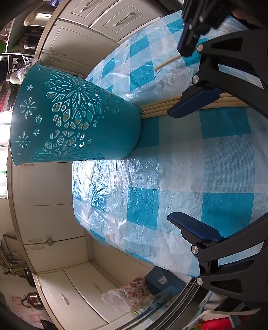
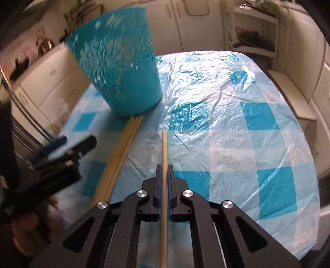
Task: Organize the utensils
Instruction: 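Close the right gripper on the wooden stick and lift it, then move the stick over the teal basket and open the right gripper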
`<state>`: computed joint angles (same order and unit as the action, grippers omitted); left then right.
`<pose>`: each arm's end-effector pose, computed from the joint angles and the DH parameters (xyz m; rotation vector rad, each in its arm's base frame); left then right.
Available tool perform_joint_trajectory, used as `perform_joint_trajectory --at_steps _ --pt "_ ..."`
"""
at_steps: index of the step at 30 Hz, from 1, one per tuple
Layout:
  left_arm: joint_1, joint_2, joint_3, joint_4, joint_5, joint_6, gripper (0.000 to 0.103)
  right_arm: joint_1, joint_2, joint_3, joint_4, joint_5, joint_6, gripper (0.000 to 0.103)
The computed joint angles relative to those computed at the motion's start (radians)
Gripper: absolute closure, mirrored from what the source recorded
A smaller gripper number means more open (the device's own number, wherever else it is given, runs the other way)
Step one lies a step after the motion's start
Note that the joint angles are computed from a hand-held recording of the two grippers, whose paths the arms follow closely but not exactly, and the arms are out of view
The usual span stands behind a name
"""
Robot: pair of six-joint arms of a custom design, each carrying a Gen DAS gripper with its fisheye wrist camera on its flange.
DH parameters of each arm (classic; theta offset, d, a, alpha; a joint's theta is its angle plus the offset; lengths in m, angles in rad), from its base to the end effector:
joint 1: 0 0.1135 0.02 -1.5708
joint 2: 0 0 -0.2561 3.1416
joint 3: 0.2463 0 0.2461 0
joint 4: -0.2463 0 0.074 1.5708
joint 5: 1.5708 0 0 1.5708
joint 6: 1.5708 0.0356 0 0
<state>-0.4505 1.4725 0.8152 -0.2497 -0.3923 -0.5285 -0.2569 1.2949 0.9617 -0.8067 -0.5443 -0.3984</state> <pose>0.2637 -0.1124 0.1858 -0.2557 2.3724 0.0317 0.2359 -0.0429 0.2436 -0.3321 2.5063 0.4891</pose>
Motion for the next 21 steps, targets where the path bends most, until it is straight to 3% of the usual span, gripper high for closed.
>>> perform_joint_trajectory --at_steps 9,13,16,19,21 --pt "0.01 0.006 0.001 0.0 0.017 0.001 0.014 -0.115 0.012 0.125 -0.154 -0.264 0.019 0.097" --pt "0.01 0.008 0.004 -0.002 0.019 0.001 0.014 -0.103 -0.011 0.198 -0.143 -0.342 0.092 0.097" --pt "0.011 0.009 0.005 -0.003 0.021 0.0 0.014 -0.04 -0.018 0.276 -0.028 -0.365 0.233 0.097" --pt "0.013 0.01 0.005 -0.002 0.023 0.0 0.014 0.061 -0.004 0.356 0.169 -0.32 0.436 0.097" --pt "0.015 0.012 0.004 0.001 0.026 0.0 0.014 0.13 -0.01 0.386 0.374 -0.25 0.584 0.097"
